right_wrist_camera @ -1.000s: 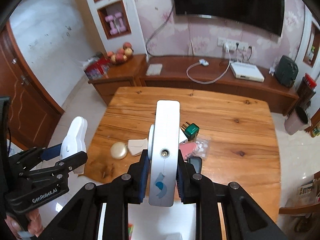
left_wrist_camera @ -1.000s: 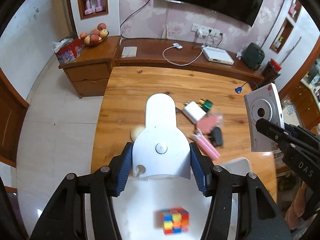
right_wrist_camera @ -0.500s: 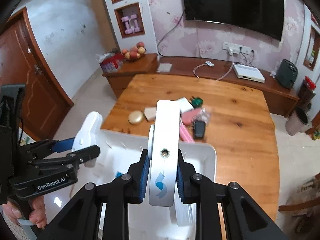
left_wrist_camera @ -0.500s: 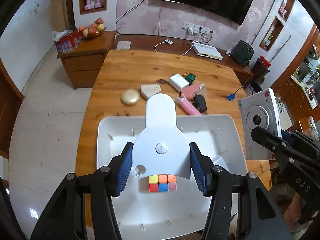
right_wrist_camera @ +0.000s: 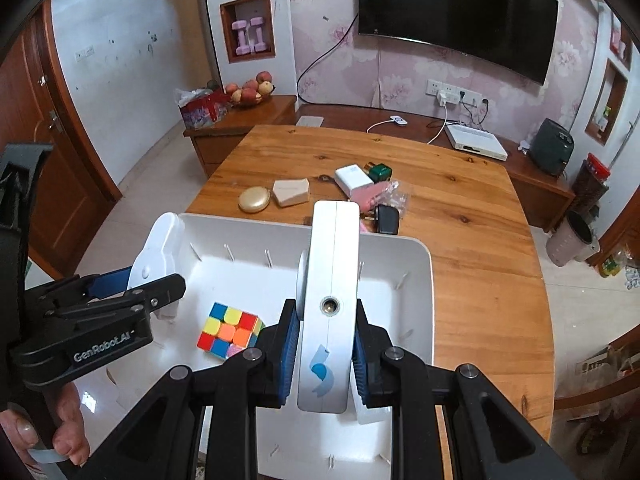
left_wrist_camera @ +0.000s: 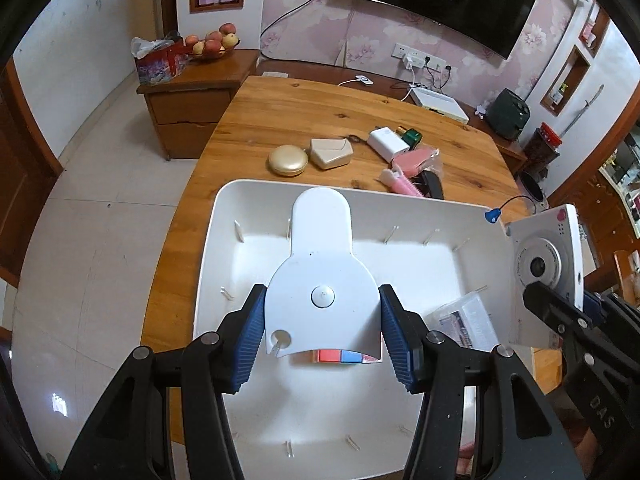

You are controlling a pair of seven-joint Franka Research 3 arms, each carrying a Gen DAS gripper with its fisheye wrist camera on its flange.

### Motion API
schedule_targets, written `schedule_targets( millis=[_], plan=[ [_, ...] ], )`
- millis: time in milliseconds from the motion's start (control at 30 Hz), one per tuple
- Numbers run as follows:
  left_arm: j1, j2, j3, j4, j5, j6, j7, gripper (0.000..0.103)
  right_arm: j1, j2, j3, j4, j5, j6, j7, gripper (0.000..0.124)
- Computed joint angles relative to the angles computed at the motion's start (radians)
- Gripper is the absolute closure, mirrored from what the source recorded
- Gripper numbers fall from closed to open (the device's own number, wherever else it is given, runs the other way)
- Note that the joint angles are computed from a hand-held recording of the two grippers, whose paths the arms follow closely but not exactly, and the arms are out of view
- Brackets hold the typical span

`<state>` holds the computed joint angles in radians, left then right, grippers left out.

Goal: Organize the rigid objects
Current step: 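Carry the white lens toy and white stand into the tray and release, then withdraw both open tools from the tray back toward the table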

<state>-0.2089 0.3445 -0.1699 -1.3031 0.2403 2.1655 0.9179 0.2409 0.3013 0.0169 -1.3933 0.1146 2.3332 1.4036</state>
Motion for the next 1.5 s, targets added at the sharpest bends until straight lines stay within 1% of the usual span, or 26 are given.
schedule_targets(
  millis=[200, 300, 433, 600, 700, 900, 1033, 1233, 1267, 1300, 1333, 1400, 1433, 1500],
  plan=[
    [-0.002, -0.002, -0.002, -0.036, -0.002, 0.012, -0.007, 0.044, 0.011, -0.034, -0.005, -0.078, -0.037, 0.022, 0.014, 0.1],
    [-0.002, -0.001, -0.001, -0.053, -0.001, 0.01, -0.014, 0.044, 0.009, -0.027, -0.005, -0.081, -0.041, -0.002, 0.015, 0.1],
    [0.007, 0.001, -0.009, -0.075, -0.03, 0.01, -0.013, 0.044, 0.011, -0.008, -0.006, -0.077, -0.054, -0.038, 0.021, 0.1],
    [-0.002, 0.007, -0.011, -0.087, -0.024, 0.001, -0.009, 0.044, 0.014, 0.015, -0.004, -0.065, -0.06, -0.088, 0.011, 0.1],
    [0.0, 0.006, -0.015, -0.102, -0.036, 0.009, -0.002, 0.044, 0.018, 0.034, -0.005, -0.052, -0.063, -0.119, 0.01, 0.099],
    [-0.008, -0.004, -0.009, -0.121, -0.005, 0.029, -0.008, 0.044, 0.034, 0.07, -0.011, -0.019, -0.097, -0.177, 0.014, 0.099],
    [-0.01, -0.011, -0.008, -0.135, 0.005, 0.046, -0.018, 0.044, 0.04, 0.079, -0.013, -0.012, -0.112, -0.184, 0.017, 0.099],
    [-0.017, 0.0, -0.007, -0.119, 0.022, 0.03, -0.019, 0.044, 0.042, 0.093, -0.015, 0.008, -0.118, -0.202, 0.013, 0.098],
    [-0.017, 0.0, -0.006, -0.118, 0.022, 0.028, -0.02, 0.044, 0.047, 0.09, -0.017, 0.004, -0.129, -0.193, 0.016, 0.097],
    [-0.017, -0.001, -0.006, -0.118, 0.021, 0.027, -0.023, 0.044, 0.049, 0.087, -0.019, -0.001, -0.136, -0.182, 0.017, 0.088],
    [-0.016, -0.001, -0.007, -0.118, 0.017, 0.025, -0.023, 0.044, 0.051, 0.079, -0.019, -0.012, -0.141, -0.166, 0.019, 0.074],
    [-0.016, 0.002, -0.008, -0.113, 0.013, 0.022, -0.027, 0.043, 0.05, 0.07, -0.018, -0.024, -0.142, -0.146, 0.017, 0.061],
    [-0.015, 0.001, -0.009, -0.113, 0.009, 0.021, -0.027, 0.041, 0.052, 0.063, -0.02, -0.035, -0.148, -0.131, 0.021, 0.061],
    [-0.013, -0.002, -0.009, -0.115, 0.005, 0.026, -0.028, 0.023, 0.052, 0.058, -0.021, -0.04, -0.154, -0.12, 0.024, 0.061]
  ],
)
